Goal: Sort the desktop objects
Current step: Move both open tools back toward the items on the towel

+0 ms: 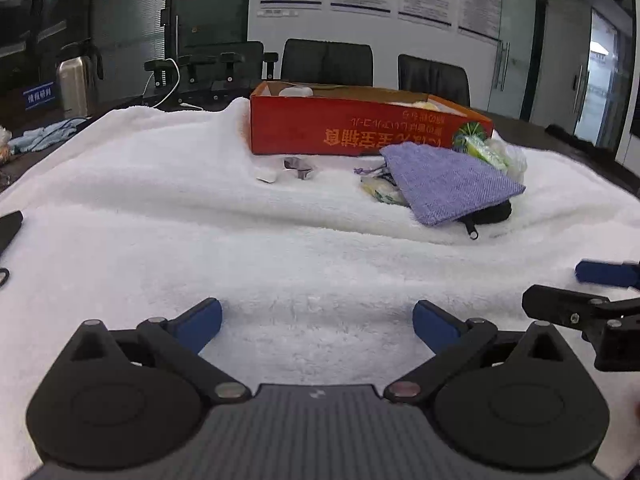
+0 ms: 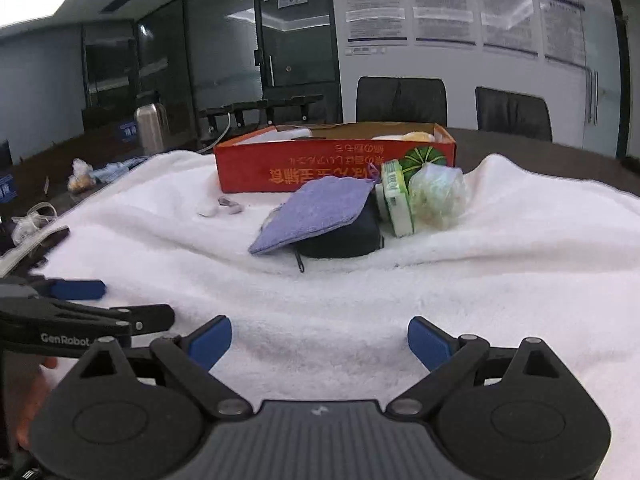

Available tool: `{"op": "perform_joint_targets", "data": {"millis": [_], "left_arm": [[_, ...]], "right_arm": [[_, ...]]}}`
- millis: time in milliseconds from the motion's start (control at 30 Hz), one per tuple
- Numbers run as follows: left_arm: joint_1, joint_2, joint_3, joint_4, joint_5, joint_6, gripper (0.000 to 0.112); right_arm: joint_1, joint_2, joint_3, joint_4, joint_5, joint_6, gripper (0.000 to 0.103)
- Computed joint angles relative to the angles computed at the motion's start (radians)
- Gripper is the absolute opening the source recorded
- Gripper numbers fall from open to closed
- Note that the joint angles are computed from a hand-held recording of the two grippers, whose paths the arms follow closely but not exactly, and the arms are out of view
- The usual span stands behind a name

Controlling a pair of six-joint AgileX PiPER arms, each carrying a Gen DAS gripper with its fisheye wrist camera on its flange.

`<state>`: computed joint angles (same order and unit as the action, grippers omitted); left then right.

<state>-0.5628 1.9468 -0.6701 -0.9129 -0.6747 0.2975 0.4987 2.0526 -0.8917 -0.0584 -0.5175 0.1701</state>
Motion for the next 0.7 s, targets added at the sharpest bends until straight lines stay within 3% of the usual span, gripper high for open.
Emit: {"op": "perform_joint_targets", "data": {"millis": [67,133,200,300,400,467,567,700], "left_arm": [[0.000,-0.007,0.001,-0.011,0.006,0.007,0.103],[0.020,-0.042,-0.008,-0.034,0.076,0.107,0.103],[0.068,-0.097,0.016,0.068,0.107,0.086,0.103],[0.167,-0.164,0.011,0.201,0.155,0.040,0.103],[0.258,-0.158,-0.080,0.231,0.232,0.115,0.103],[0.316,-0.126,-0.152,0.331,0.270,0.120,0.102],[0.366,-0.050,-0.282,0.387,0.298,0.127,0.089],[0.436,0.080,-0.506,0.578,0.532,-0.054,0.076]], "right_arm": [[0.002,-0.001,0.001,0.006,-0.003,0.025,0.095],[0.002,-0.004,-0.007,0.001,0.021,0.029,0.095],[-0.005,-0.007,-0.025,-0.034,0.058,0.041,0.095],[-0.039,-0.016,-0.085,-0.217,0.156,0.147,0.095],[-0.064,-0.021,-0.144,-0.282,0.198,0.139,0.093],[-0.078,-0.012,-0.205,-0.306,0.236,0.107,0.081],[-0.093,0.019,-0.308,-0.310,0.298,0.066,0.059],[-0.095,0.114,-0.469,-0.073,0.347,-0.180,0.057]]}}
